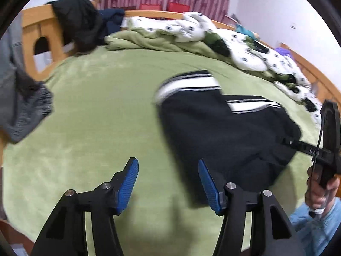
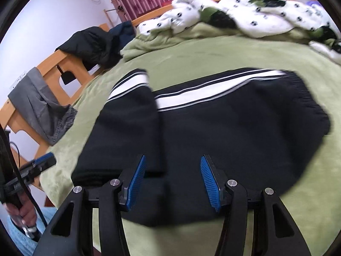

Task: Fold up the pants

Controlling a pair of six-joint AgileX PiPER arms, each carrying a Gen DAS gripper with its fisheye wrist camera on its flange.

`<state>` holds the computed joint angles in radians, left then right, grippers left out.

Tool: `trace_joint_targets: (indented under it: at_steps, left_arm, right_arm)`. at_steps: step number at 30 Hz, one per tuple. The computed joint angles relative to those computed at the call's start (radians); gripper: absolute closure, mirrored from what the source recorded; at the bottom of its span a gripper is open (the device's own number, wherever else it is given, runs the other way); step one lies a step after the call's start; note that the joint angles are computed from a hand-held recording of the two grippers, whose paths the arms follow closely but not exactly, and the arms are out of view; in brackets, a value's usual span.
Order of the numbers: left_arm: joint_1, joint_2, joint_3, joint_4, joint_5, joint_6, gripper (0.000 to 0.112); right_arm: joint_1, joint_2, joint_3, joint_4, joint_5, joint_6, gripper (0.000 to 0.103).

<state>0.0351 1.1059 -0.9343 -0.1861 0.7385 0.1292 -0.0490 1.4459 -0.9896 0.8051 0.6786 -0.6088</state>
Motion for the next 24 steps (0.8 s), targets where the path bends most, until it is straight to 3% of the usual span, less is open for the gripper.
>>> trace_joint_targets:
  at_steps: [8, 12, 14, 17, 20, 24]
  left_arm:
    - [0.352, 0.053, 0.096, -0.294, 0.031, 0.352, 0.056]
    - [0.428, 0.060, 0.136, -0.372, 0.024, 0.460, 0.056]
    - [0.445, 0.063, 0.144, -0.400, 0.027, 0.491, 0.056]
    - [0.446, 0.058, 0.152, -0.423, 0.023, 0.530, 0.056]
    - [0.433, 0.040, 0.165, -0.385, -0.029, 0.509, 0.056]
    - [0.511, 0.090, 0.147, -0.461, -0.005, 0.574, 0.056]
  right_arm:
    - [0.190, 0.214, -0.136, -0.124, -0.059, 0.272, 0.049]
    - [0.203, 0.236, -0.151, -0.134, -0.083, 0.367, 0.052]
    - [0.209, 0.234, -0.150, -0.144, -0.090, 0.395, 0.064]
    - [0.244, 0.212, -0.142, -0.246, -0.115, 0.490, 0.072]
    - [0.270, 0.188, -0.138, -0.326, -0.125, 0.578, 0.075]
    - [0.280, 0.170, -0.114, -0.344, -0.156, 0.618, 0.075]
